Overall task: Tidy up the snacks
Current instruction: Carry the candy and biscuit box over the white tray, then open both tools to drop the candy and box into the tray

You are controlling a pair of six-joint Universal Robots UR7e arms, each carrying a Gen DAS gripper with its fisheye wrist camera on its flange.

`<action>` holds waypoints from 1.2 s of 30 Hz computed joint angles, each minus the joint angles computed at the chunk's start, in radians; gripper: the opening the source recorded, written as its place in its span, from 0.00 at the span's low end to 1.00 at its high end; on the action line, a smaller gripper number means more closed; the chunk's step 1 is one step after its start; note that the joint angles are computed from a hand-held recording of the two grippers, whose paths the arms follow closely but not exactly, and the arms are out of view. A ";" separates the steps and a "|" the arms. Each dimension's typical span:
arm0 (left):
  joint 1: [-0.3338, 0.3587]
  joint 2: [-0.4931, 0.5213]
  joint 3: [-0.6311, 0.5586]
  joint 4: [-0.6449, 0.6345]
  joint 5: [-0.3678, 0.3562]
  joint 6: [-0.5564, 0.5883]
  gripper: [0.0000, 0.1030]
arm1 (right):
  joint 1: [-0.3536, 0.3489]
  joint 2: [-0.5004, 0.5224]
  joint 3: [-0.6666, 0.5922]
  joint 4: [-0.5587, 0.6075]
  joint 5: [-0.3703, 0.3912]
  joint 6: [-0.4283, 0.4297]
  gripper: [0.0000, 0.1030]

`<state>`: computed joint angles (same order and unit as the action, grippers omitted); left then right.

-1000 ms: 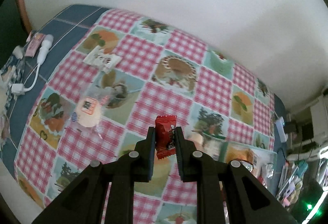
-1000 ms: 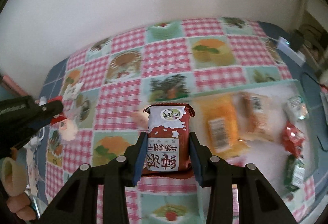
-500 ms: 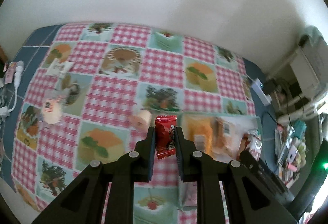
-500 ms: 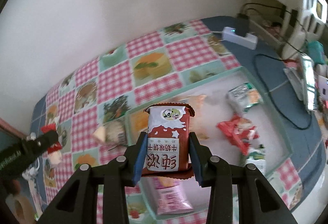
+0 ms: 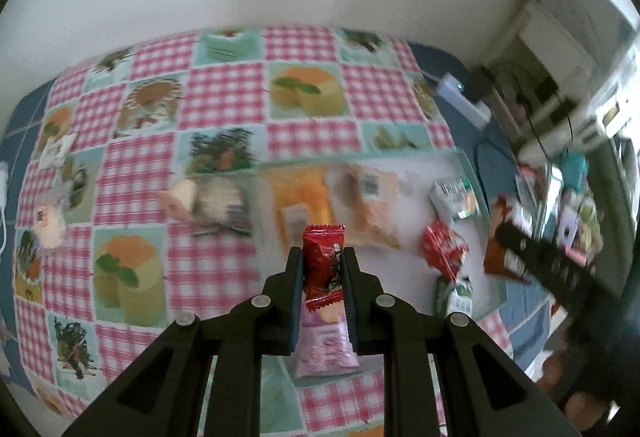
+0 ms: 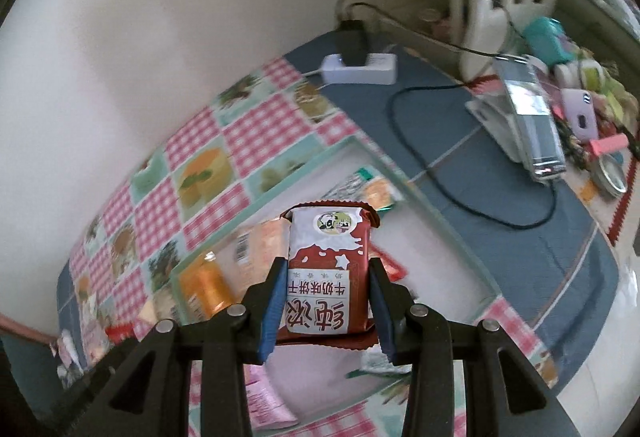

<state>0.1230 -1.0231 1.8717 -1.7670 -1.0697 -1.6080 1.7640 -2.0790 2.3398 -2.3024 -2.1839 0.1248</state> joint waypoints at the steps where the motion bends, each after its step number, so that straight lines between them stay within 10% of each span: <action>1: 0.001 0.013 -0.005 -0.011 -0.008 0.015 0.18 | -0.014 -0.001 -0.001 -0.005 -0.007 -0.007 0.41; 17: 0.052 0.135 -0.028 -0.126 -0.126 0.110 0.20 | -0.210 0.028 0.011 -0.008 -0.047 -0.068 0.41; 21: 0.065 0.122 0.003 -0.166 -0.152 0.088 0.57 | -0.218 0.037 0.005 0.011 -0.041 -0.051 0.41; 30: 0.079 0.084 0.035 -0.124 -0.159 -0.016 0.75 | -0.204 0.050 -0.004 0.042 -0.058 -0.022 0.43; 36: 0.086 0.034 0.070 -0.067 -0.153 -0.137 0.86 | -0.188 0.066 -0.011 0.068 -0.084 -0.002 0.67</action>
<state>0.2091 -0.9896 1.9419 -1.8340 -1.2227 -1.7454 1.5759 -2.0126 2.3285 -2.2342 -2.2680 0.1231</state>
